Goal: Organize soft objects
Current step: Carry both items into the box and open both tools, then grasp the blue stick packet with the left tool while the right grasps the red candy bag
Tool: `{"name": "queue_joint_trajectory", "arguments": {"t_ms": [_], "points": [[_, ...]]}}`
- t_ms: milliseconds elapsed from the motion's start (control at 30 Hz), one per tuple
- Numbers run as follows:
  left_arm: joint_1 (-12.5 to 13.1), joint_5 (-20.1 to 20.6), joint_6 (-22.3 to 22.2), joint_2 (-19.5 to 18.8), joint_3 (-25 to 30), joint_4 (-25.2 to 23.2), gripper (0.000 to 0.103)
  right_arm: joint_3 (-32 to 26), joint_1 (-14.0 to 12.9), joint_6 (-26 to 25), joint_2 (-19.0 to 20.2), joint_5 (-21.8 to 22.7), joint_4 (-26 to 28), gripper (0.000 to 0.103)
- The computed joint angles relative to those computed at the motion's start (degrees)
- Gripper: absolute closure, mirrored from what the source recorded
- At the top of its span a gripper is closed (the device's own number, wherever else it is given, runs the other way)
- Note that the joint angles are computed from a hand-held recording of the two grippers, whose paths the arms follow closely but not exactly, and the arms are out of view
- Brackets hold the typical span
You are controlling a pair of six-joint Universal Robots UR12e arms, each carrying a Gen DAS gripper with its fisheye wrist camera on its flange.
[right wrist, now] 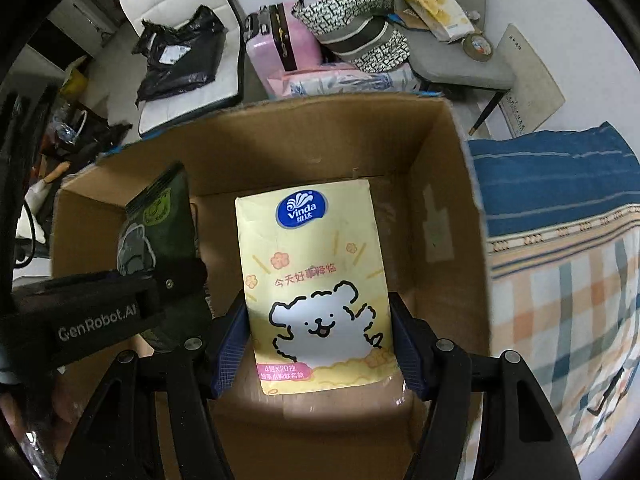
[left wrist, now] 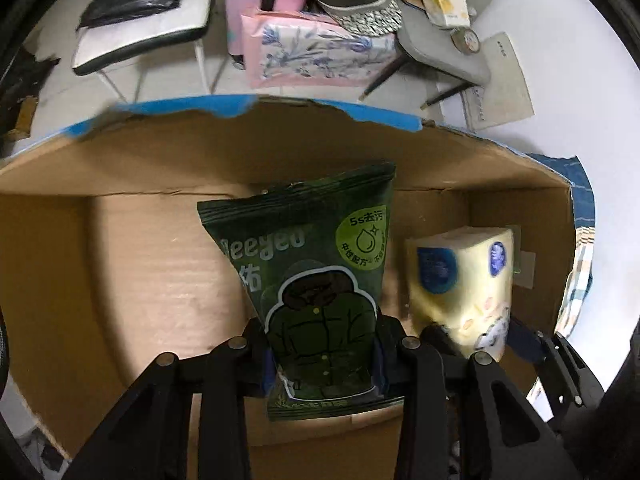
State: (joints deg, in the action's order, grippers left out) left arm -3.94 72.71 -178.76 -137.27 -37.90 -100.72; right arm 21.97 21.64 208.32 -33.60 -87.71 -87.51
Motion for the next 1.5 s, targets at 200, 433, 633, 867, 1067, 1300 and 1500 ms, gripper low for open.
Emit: {"name": "queue_joint_trajectory", "arguments": {"t_ms": [200,433,633,867,1067,1300,1500], "points": [[-1.15,3.97,0.89,-2.72,4.86,-3.31,0.069,-2.61,-0.1,-0.81,2.41,-0.09,1.25,0.035],[-0.96,4.36,-1.0,-1.59,3.25,-1.37,0.034,-5.99,-0.29,-1.29,4.44,0.89,3.74,0.034],[-0.96,8.06,-1.01,2.48,-2.02,3.22,0.009,-7.22,-0.06,-1.1,4.08,-0.09,5.88,0.025],[-0.29,11.56,-1.76,10.49,-13.64,12.47,0.008,-2.05,0.61,0.15,-0.37,-0.21,5.55,0.003],[0.31,12.94,-2.81,17.63,-23.17,20.32,0.008,5.8,1.75,1.22,-5.75,-0.13,3.23,0.0],[0.2,14.93,-3.42,24.48,-31.26,27.53,0.008,12.27,3.94,1.17,-10.61,-4.45,0.43,0.0],[-0.2,16.71,-3.72,29.44,-36.14,32.51,0.008,17.5,5.61,1.39,-14.96,-7.22,-3.35,0.0]]}}
